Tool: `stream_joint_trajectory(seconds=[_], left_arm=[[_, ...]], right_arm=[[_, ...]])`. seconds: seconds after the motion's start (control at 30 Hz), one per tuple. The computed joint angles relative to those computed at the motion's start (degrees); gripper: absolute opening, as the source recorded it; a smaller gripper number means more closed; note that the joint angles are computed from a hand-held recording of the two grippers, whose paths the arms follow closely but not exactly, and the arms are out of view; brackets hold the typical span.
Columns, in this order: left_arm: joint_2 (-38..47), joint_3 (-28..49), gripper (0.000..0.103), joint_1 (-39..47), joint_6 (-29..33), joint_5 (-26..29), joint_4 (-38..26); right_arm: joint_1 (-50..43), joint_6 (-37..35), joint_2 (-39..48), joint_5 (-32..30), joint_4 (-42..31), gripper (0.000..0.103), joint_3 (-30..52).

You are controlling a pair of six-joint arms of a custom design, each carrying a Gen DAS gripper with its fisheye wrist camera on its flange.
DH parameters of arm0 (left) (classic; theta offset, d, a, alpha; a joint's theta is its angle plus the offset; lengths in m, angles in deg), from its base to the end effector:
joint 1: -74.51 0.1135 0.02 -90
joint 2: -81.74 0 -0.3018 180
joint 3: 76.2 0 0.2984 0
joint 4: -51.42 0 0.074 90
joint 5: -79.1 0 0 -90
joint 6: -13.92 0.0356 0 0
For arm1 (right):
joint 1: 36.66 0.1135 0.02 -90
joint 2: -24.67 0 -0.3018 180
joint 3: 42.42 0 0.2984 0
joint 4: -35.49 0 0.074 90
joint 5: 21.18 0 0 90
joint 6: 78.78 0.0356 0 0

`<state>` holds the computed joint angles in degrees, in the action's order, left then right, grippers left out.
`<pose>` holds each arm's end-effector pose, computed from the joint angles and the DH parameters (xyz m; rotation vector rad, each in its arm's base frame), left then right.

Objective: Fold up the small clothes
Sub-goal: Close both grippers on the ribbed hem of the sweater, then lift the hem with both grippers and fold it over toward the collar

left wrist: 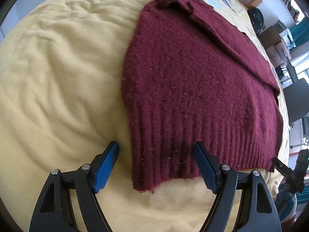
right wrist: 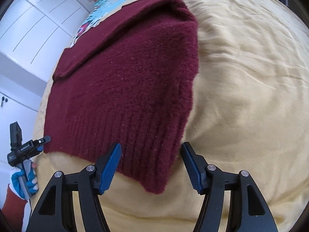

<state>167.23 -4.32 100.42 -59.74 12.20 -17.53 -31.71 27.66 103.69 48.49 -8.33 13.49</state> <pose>0.2760 0.1186 0.2383 -0.1992 2.8318 -0.4746 0.2769 0.0364 0.1939 0.1754 2.7496 0.5894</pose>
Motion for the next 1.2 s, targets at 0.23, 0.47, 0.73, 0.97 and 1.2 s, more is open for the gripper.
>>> stream_joint_trajectory(seconds=[0.23,0.47,0.73,0.97,1.2], left_arm=[[1.7,0.9,0.074,-0.2,0.7,4.0,-1.2],[3.3,1.9,0.071,2.0,2.8,8.3,-4.1],[4.3,3.0,0.060,2.0,3.2,10.1,-5.6],[5.5,4.4,0.044,4.4,4.1,10.0,-6.8],[5.4,5.6,0.011,5.2,5.2,10.7,-7.7]], right_arm=[[-0.1,0.7,1.4,-3.4,2.0,0.046,-0.4],[-0.9,1.2,1.2,-4.8,2.7,0.042,-0.9],[-2.0,1.1,1.4,-6.0,3.1,0.036,-1.2],[-2.6,1.7,1.2,-6.5,3.2,0.023,-1.4],[-1.7,1.9,0.6,-5.4,2.8,0.012,-0.6]])
